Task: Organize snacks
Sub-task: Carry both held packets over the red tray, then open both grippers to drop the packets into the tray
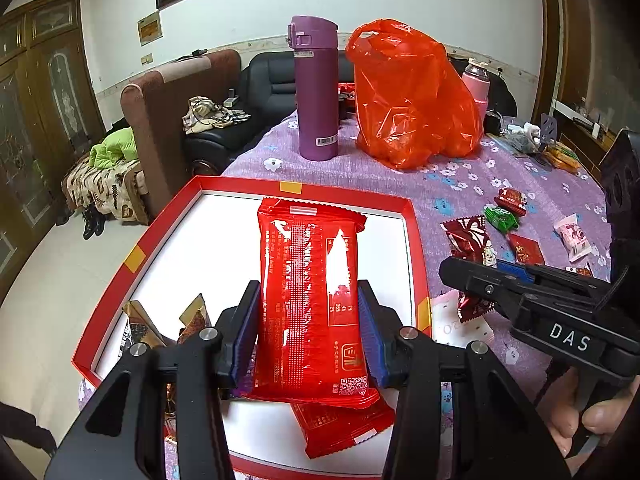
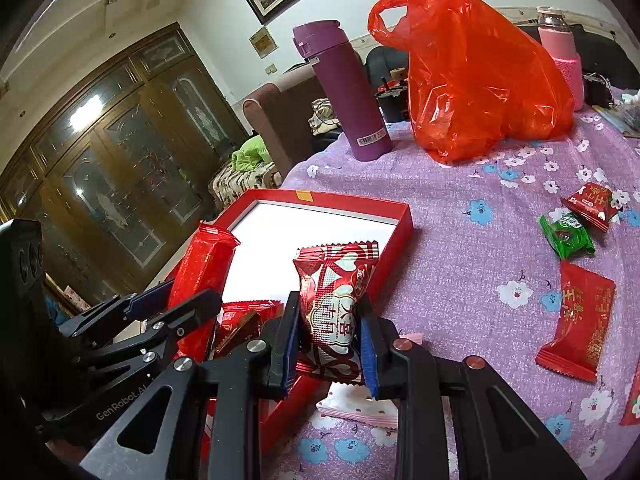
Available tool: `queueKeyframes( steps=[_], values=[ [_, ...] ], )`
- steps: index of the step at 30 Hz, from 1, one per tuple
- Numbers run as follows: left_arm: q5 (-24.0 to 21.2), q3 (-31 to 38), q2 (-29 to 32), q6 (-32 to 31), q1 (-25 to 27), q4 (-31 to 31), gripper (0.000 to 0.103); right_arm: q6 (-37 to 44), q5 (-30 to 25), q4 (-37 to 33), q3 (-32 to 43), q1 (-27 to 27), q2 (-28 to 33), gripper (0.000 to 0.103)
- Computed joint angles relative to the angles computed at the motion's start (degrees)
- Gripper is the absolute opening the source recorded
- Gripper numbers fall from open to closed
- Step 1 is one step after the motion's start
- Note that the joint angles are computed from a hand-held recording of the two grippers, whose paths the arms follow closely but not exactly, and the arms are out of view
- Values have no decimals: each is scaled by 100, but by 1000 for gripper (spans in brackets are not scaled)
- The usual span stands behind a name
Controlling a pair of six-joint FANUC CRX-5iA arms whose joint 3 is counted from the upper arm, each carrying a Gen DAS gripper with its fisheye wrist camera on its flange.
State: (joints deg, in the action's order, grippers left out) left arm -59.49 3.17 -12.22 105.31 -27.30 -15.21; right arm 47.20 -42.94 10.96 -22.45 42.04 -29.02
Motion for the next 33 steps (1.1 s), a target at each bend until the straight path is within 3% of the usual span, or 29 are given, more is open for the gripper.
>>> queueKeyframes(
  steps=[23, 33],
  values=[
    [-10, -137, -17, -83, 234, 160, 44, 146, -216, -9, 97, 145, 148, 26],
    [-30, -165, -86, -54, 373, 138, 44, 514, -328, -296, 494, 287, 458, 26]
  ],
)
